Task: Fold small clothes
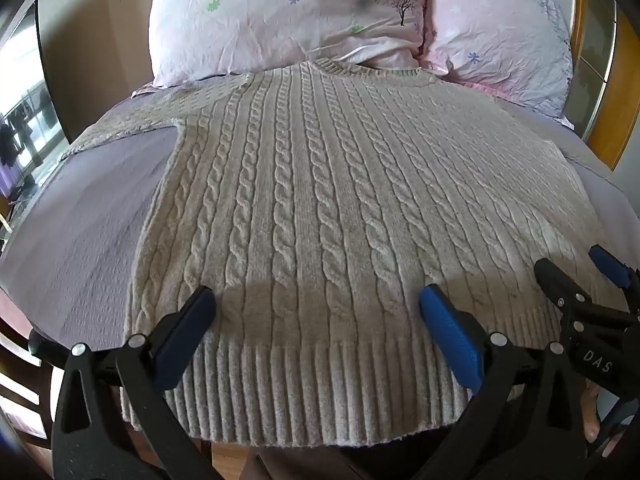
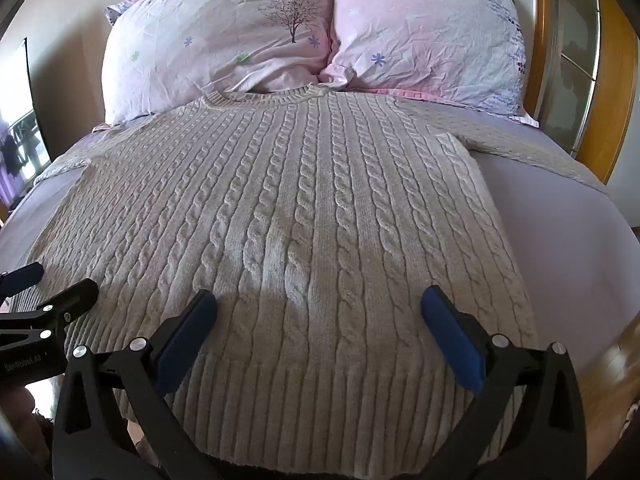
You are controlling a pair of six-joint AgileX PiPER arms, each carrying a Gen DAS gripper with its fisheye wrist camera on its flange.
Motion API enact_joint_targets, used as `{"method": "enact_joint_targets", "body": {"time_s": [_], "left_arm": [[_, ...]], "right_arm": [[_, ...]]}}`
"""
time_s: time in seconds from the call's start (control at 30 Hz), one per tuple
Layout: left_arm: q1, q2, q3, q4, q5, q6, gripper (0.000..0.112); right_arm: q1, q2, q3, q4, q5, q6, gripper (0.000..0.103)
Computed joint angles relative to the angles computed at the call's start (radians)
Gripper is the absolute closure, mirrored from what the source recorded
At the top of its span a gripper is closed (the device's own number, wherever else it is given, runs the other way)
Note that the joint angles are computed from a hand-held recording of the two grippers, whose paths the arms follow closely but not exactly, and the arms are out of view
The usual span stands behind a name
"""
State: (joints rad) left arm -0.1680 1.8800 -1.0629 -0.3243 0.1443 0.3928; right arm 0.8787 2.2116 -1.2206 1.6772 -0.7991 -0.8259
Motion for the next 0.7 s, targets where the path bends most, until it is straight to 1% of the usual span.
{"method": "enact_joint_targets", "body": {"time_s": [0.7], "left_arm": [[0.0, 0.0, 0.001, 0.004, -0.002, -0.004, 0.011]], "right_arm": [[0.001, 0.001, -0.001, 0.001, -0.002, -0.002, 0.002]]}}
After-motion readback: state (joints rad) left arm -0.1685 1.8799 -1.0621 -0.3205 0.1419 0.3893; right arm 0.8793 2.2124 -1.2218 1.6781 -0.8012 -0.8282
